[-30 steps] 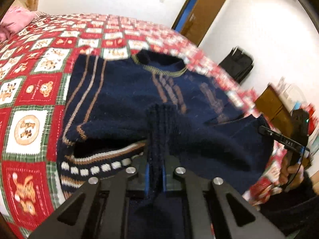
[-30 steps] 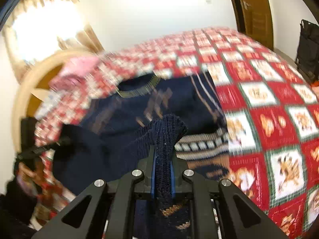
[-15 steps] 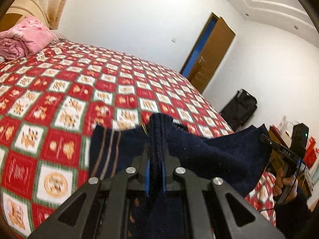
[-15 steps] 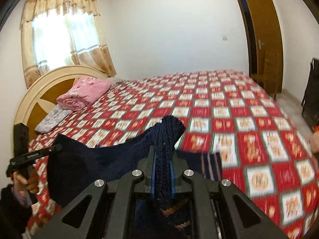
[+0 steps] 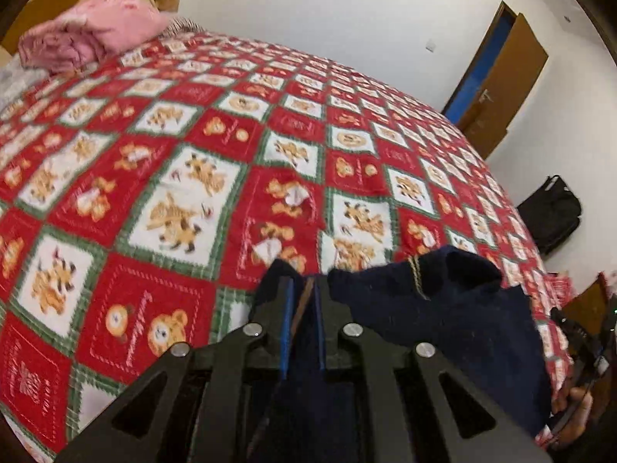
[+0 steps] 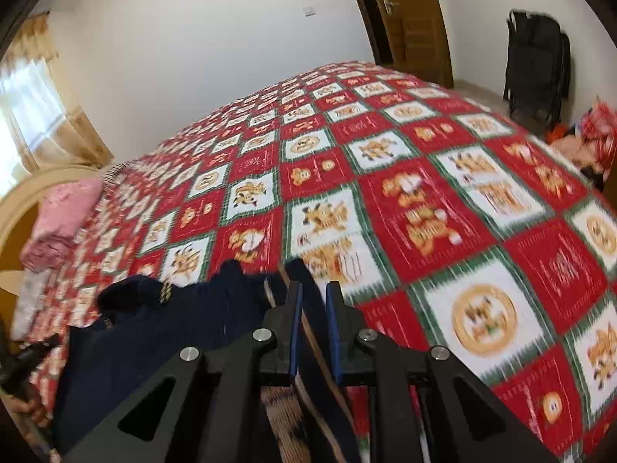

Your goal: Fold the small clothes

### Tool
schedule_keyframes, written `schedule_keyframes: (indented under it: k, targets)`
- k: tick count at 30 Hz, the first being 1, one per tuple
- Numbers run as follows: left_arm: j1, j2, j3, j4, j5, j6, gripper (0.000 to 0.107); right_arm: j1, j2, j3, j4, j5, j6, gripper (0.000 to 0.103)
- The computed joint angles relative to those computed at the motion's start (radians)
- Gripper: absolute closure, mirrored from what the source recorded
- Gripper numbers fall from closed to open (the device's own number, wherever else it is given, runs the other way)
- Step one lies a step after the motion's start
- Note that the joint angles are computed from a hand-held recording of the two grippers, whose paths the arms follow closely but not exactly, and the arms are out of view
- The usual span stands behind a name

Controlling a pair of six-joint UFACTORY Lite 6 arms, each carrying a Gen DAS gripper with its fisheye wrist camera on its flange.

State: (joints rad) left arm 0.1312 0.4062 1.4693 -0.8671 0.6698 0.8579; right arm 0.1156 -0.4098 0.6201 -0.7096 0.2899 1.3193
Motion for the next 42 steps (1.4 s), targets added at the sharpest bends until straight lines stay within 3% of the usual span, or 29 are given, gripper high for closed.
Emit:
schedule_keyframes:
  k: [2,6,7,8,10,14,16,17,18,19,20,21,26,31,35,38,39,40,41,42]
  targets:
    - [0.002,-0.040,-0.034,0.052,0.017,-0.025,0.095,0.010,-0.073,-0.021,0.160,0.024,-0.180,0.090]
    - [0.003,-0.196,-0.179,0.036,0.065,0.068,0.090,0.125,-0.148,-0.009,0.220,0.089,-0.262,0.084]
    - [0.001,-0.228,-0.210,0.027,0.070,0.091,0.081,0.132,-0.124,0.014,0.250,0.086,-0.301,0.067]
    - [0.004,-0.251,-0.231,0.020,0.077,0.102,0.077,0.133,-0.075,0.049,0.302,0.073,-0.368,0.043]
    - [0.019,-0.279,-0.254,-0.004,0.093,0.113,0.067,0.116,0.039,0.110,0.391,0.023,-0.475,0.031]
    - [0.042,-0.285,-0.227,0.026,0.082,0.059,0.065,0.068,0.271,0.227,0.557,-0.048,-0.665,0.031]
    - [0.053,-0.285,-0.217,0.053,0.069,0.039,0.058,0.078,0.429,0.338,0.490,-0.007,-0.649,0.032]
    - [0.055,-0.288,-0.219,0.063,0.059,0.033,0.057,0.096,0.519,0.401,0.426,0.029,-0.619,0.042]
    - [0.054,-0.283,-0.214,0.084,0.047,0.021,0.057,0.117,0.567,0.437,0.343,0.055,-0.547,0.046]
    - [0.053,-0.280,-0.210,0.097,0.042,0.012,0.057,0.143,0.582,0.448,0.239,0.081,-0.477,0.059]
    - [0.051,-0.276,-0.207,0.109,0.036,0.003,0.057,0.167,0.577,0.450,0.166,0.100,-0.441,0.088]
    - [0.051,-0.272,-0.207,0.109,0.035,0.007,0.057,0.175,0.569,0.438,0.135,0.090,-0.416,0.092]
    - [0.003,-0.266,-0.229,0.102,-0.015,0.008,0.053,0.215,0.418,0.291,-0.302,0.184,0.065,0.092]
    - [-0.072,-0.264,-0.267,0.101,-0.071,-0.025,0.053,0.181,0.482,0.257,-0.419,0.228,0.276,0.091]
    - [-0.119,-0.270,-0.303,0.128,-0.109,-0.065,0.053,0.224,0.551,0.355,-0.354,0.302,0.108,0.090]
    - [-0.127,-0.317,-0.352,0.132,-0.099,-0.066,0.053,0.145,0.301,0.225,-0.143,0.096,-0.030,0.088]
    - [-0.120,-0.359,-0.388,0.107,-0.087,-0.026,0.053,0.120,0.196,0.161,-0.072,0.034,-0.086,0.085]
    - [-0.119,-0.391,-0.416,0.099,-0.088,-0.005,0.053,0.112,0.091,0.117,0.010,0.015,-0.135,0.075]
    - [-0.118,-0.425,-0.443,0.103,-0.091,0.006,0.053,0.129,-0.013,0.074,0.051,0.037,-0.163,0.056]
    - [-0.117,-0.465,-0.475,0.108,-0.097,0.019,0.053,0.163,-0.112,0.038,0.050,0.085,-0.149,0.045]
